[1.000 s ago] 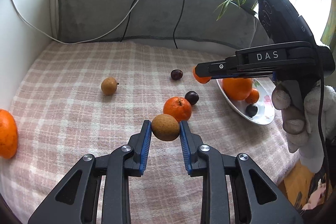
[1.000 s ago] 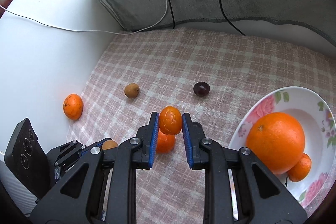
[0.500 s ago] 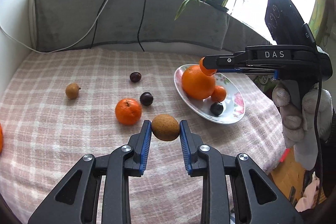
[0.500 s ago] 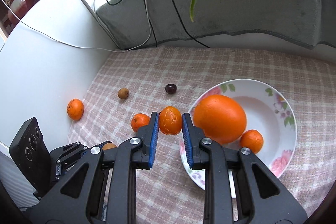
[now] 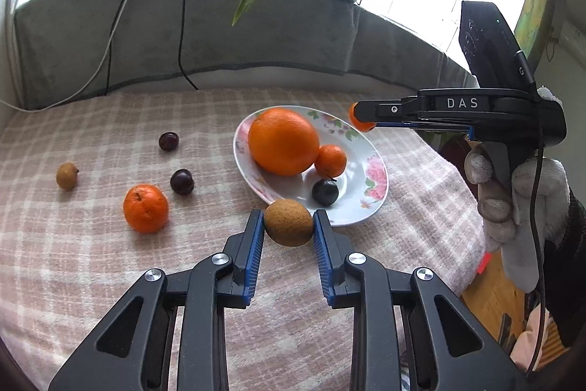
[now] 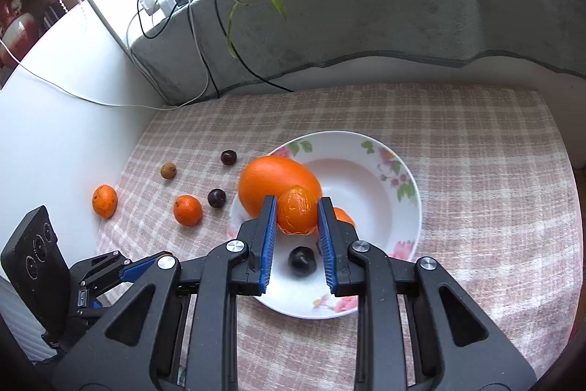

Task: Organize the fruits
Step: 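Carry the kiwi and tangerine over the bowl with both tools, then open both tools to drop the kiwi and tangerine into the bowl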

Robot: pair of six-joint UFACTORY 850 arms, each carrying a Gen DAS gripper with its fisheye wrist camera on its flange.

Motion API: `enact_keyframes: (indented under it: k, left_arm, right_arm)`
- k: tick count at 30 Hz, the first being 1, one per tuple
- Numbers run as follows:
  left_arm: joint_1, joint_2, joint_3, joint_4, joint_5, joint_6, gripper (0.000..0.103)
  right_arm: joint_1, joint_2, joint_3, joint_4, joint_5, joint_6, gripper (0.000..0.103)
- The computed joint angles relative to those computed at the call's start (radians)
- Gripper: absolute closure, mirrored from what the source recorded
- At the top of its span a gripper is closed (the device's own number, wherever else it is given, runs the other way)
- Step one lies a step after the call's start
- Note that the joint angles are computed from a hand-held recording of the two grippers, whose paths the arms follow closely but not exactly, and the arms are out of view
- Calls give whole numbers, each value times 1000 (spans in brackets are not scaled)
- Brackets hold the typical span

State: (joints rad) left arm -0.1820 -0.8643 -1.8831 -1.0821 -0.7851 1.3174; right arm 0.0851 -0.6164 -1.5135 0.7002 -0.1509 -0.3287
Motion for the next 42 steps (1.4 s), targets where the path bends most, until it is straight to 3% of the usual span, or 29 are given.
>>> enact_keyframes:
  k: [11,17,34,36,38,40,42]
  left_arm:
    - [-39,-23,-39,52,15,-43,77]
    - [-52,-40,-64,81,28,-78,77]
    - [-70,-70,-113,126,35,-134,77]
    - [-71,-69,-113,127,40,-138,59]
    - [-70,-70,-114,122,36,-135,59]
    - [-69,-70,-114,120,38,-134,57]
    - [-68,-68,-111,116,41,-134,46]
  right_arm:
    - [-43,16,58,58,30,-59,80]
    - [-47,10,63,-46,39,27,80]
    - [-52,-1,63,-18,41,-13,79]
    - [-52,-1,63,4,40,-37,79]
    - [-50,-4,59,-23,40,-12,73]
    - [-47,-2,62,-35,50,-5,51]
    - [-44,4,70,57,70,-106,40]
